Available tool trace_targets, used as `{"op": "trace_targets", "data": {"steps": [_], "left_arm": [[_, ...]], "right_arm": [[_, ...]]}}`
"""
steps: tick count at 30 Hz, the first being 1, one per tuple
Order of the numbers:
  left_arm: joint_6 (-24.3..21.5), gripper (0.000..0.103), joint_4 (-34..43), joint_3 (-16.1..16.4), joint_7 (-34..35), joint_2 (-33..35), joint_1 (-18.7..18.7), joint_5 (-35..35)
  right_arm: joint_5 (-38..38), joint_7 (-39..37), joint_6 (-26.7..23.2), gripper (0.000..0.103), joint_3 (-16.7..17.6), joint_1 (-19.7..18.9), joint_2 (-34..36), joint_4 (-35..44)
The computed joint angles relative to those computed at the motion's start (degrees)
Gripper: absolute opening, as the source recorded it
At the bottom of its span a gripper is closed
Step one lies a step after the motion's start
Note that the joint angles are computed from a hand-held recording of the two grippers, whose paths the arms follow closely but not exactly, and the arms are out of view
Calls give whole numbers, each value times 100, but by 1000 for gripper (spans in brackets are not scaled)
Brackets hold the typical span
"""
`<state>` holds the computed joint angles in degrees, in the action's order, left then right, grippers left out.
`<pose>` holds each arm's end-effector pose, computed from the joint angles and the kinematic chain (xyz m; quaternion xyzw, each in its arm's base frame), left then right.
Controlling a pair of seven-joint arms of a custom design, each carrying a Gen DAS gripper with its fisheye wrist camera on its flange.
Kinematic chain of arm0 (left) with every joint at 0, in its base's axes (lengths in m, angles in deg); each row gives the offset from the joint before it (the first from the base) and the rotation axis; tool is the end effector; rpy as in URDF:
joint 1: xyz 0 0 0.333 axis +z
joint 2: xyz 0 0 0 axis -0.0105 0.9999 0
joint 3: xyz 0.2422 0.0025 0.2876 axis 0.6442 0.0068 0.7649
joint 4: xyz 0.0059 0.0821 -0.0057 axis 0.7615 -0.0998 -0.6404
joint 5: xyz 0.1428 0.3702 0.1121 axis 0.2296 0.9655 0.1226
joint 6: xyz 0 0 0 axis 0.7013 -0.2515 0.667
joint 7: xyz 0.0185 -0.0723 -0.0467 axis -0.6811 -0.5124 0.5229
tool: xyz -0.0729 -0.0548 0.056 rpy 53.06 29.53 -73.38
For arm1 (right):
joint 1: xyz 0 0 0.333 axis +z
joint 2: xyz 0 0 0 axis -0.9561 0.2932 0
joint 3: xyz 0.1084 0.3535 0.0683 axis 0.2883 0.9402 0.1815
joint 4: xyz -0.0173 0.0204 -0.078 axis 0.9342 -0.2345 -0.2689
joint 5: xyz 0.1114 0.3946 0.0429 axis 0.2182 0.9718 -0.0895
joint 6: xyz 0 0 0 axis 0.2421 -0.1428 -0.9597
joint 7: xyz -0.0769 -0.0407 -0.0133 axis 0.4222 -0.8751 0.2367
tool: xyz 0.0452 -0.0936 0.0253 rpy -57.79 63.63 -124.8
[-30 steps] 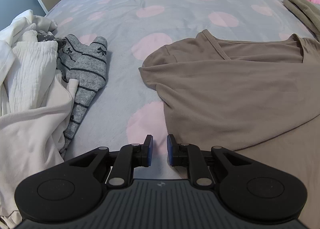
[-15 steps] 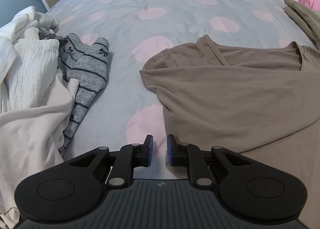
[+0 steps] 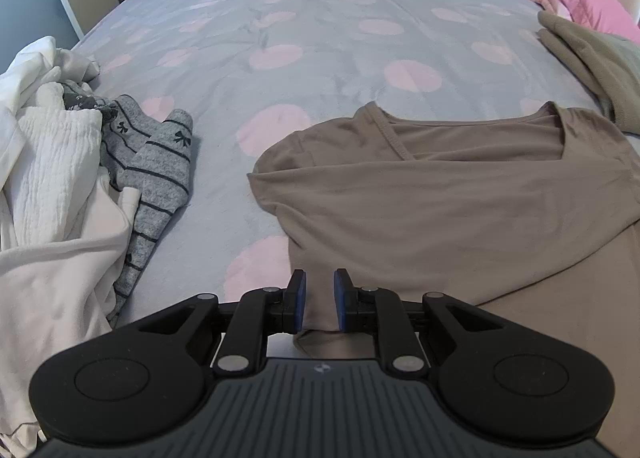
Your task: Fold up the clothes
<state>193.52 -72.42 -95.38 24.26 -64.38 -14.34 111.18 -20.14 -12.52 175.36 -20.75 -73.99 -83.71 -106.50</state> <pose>0.3761 -0.1810 0.4712 -0.7817 0.5690 -0.1155 0.2277 0.5645 -0.0536 0.5208 -0.7499 0.5878 -0.0479 0.2997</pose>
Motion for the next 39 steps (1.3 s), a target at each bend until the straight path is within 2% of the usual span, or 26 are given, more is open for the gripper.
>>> {"op": "trace_targets", "data": {"steps": [8, 20, 22, 25, 28, 32, 38, 39], "left_arm": [[137, 13, -56, 54, 41, -128, -43, -128], [598, 13, -7, 136, 311, -28, -196, -473], [741, 13, -4, 167, 393, 15, -254, -587], [992, 13, -26, 224, 537, 63, -344, -778], [1283, 13, -67, 288, 659, 114, -428, -988], [1541, 13, 10, 330, 869, 328, -550, -1251], [1978, 14, 332, 330, 1268, 905, -741, -1705], [2086, 17, 406, 287, 1262, 1036, -720, -1716]], "right_arm": [[408, -298, -596, 4, 292, 509, -368, -260], [-391, -124, -419, 4, 727, 1159, -330, -642], [-526, -73, -458, 9, 740, 1213, -254, -662], [-627, -43, -520, 11, 737, 1267, -164, -663], [-592, -156, -522, 27, 685, 1269, -185, -674], [-597, -225, -313, 27, 593, 1158, -172, -651], [-1033, 154, -54, 27, 452, 880, 106, -567], [-1066, 177, -71, 27, 422, 835, 154, -538]]}}
